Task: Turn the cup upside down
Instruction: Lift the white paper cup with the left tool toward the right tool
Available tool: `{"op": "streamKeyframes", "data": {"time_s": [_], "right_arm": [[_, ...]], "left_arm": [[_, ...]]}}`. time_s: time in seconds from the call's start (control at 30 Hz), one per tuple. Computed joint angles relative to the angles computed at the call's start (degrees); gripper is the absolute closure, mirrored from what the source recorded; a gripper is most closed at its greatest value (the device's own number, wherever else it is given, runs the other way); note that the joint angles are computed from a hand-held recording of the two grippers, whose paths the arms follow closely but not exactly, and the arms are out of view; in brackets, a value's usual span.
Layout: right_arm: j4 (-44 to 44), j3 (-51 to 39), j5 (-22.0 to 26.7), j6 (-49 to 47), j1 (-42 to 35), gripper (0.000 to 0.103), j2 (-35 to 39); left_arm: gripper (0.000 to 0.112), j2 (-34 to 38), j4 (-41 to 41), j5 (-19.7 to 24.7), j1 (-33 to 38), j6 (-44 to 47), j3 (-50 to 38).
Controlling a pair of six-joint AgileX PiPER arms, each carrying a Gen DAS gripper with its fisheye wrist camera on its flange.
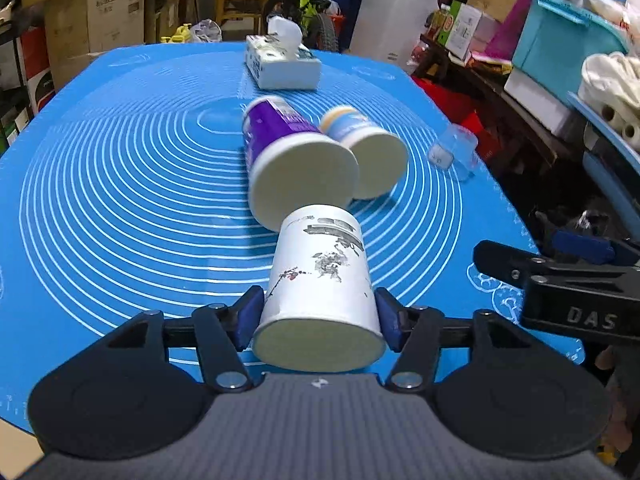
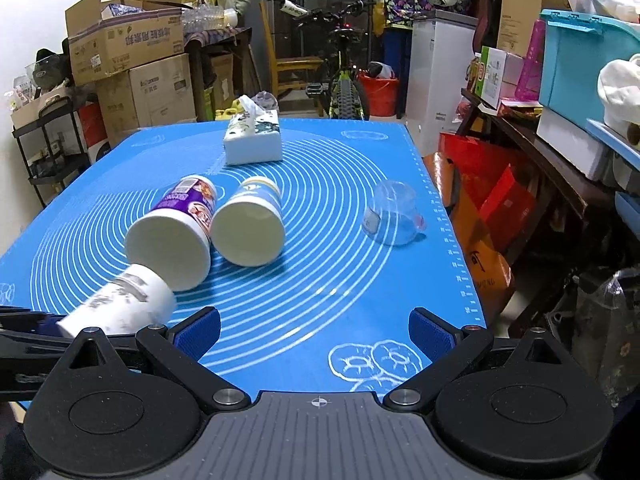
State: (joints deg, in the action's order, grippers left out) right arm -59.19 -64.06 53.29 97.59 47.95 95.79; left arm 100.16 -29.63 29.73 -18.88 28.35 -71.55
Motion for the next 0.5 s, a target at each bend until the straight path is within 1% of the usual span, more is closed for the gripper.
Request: {"op": "streamKeyframes", "data": {"time_s": [0.07, 0.13, 0.23, 0.33, 0.37, 0.4, 0.5], "right_arm": [[0.24, 0.55, 0.08, 0.07, 0.02, 0.003, -0.44], [0.31, 1.03, 0.11, 0.35, 0.03, 0.003, -0.74], [0.31, 1.43, -0.12, 0.72, -0.15, 0.003, -0.9], [0.22, 1.46, -0.27, 0.83, -0.06, 0.003, -0.78], [0.24, 1.34, -0.32, 0.7, -0.04, 0.003, -0.68], [0.23, 1.24, -0.33, 0.67, 0.01, 0.003, -0.55], [0.23, 1.19, -0.45, 0.56, -0.02, 0.003, -0.43]], "left_arm": [[0.049, 0.6, 2.95, -0.56, -0.9, -2.07, -0.12], [0.044, 0.56, 3.8, -1.27, -1.23, -2.33, 0.41], [0.039, 0.38, 4.89, -1.56, -1.41, -2.99, 0.73], [0.031, 0.29, 6.5, -1.94, -1.74, -4.13, 0.78], [0.027, 0.23, 7.01, -2.08, -1.9, -4.47, 0.9], [0.025, 0.28, 7.28, -2.24, -1.95, -4.62, 0.91], [0.025, 0.19, 7.1, -2.31, -1.97, -4.47, 1.13]]}}
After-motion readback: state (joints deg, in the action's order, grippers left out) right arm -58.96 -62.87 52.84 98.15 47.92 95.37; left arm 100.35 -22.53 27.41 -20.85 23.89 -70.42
